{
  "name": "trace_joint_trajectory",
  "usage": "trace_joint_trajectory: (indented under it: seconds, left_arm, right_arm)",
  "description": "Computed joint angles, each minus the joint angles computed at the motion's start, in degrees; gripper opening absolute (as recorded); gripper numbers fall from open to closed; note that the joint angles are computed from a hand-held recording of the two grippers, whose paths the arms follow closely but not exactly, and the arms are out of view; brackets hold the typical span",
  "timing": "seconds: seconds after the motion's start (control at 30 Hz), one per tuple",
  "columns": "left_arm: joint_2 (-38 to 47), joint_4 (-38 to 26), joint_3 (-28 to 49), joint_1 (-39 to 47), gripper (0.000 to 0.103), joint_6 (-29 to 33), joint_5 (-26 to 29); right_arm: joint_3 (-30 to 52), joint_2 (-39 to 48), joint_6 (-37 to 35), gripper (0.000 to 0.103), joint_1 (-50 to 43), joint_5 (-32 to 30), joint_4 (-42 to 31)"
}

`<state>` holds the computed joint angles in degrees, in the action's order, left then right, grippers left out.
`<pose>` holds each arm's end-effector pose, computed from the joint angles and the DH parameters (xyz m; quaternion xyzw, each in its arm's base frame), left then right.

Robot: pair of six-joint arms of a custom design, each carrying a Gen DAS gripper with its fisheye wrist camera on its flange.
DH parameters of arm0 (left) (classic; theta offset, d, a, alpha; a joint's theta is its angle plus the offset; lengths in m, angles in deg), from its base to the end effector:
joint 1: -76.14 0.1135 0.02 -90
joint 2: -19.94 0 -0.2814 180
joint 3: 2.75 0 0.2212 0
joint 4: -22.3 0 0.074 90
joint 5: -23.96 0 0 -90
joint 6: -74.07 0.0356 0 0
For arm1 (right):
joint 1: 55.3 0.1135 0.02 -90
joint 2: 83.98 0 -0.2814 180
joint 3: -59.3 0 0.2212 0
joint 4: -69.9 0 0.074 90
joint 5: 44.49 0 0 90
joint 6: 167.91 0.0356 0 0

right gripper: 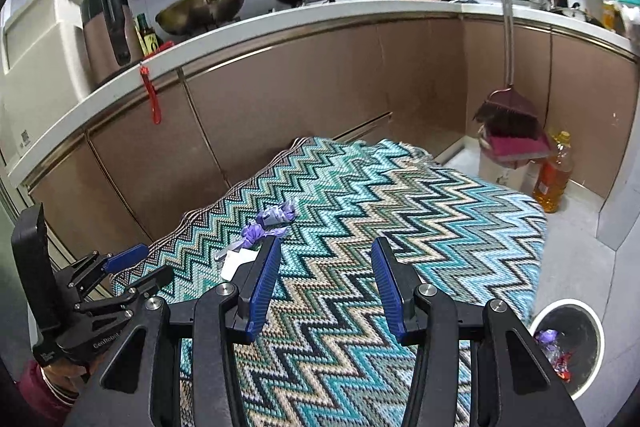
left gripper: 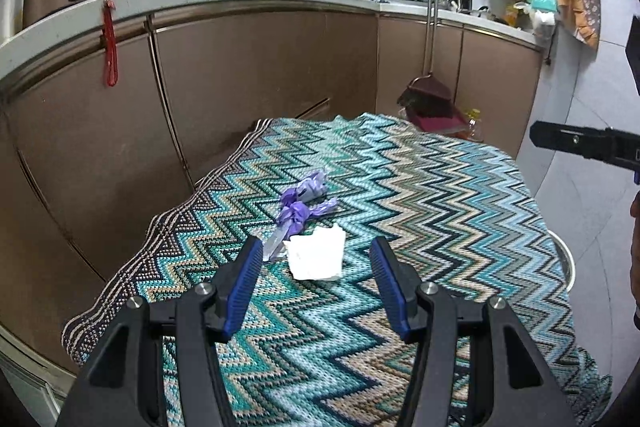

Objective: Collect trash
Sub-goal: 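Move both open grippers back over the remaining trash on the blanket, then grasp the purple-tied clear bag with the left gripper while the right grasps the white tissue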

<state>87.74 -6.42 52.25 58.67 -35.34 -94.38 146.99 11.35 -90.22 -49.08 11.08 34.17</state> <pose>0.2037 -0.0464 0.2552 -0.1155 0.8823 0.0858 0.4482 0.3363 0.0569 0.2933 -0.2568 0.8469 0.2513 0.3920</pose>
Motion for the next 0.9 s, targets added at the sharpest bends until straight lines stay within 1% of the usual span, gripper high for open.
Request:
trace_joint_trajectory:
  seconds: [0.2,0.3,0.47,0.53,0.73,0.9]
  left_arm:
    - [5.44,6.1,-1.17,6.97,0.054,3.39,5.87]
    - [7.9,9.19,-1.82,10.48,0.054,5.16,9.64]
    - [12.39,14.2,-2.42,17.8,0.054,7.22,20.68]
    - [14.61,15.73,-2.25,19.88,0.054,7.64,23.18]
    - [20.71,17.27,1.12,25.58,0.054,7.2,28.73]
    - [27.21,15.73,6.98,27.89,0.054,8.74,32.05]
  right_arm:
    - [6.0,6.51,1.03,0.047,5.53,3.09,-0.22]
    - [9.24,9.95,1.4,0.047,7.93,4.26,-0.55]
    - [13.5,15.26,2.13,0.047,10.79,5.46,-0.84]
    - [15.28,17.42,2.26,0.047,11.79,5.77,-1.17]
    - [23.26,24.75,2.31,0.047,14.22,6.58,-3.98]
    - [32.2,31.51,3.26,0.047,15.66,6.41,-7.75]
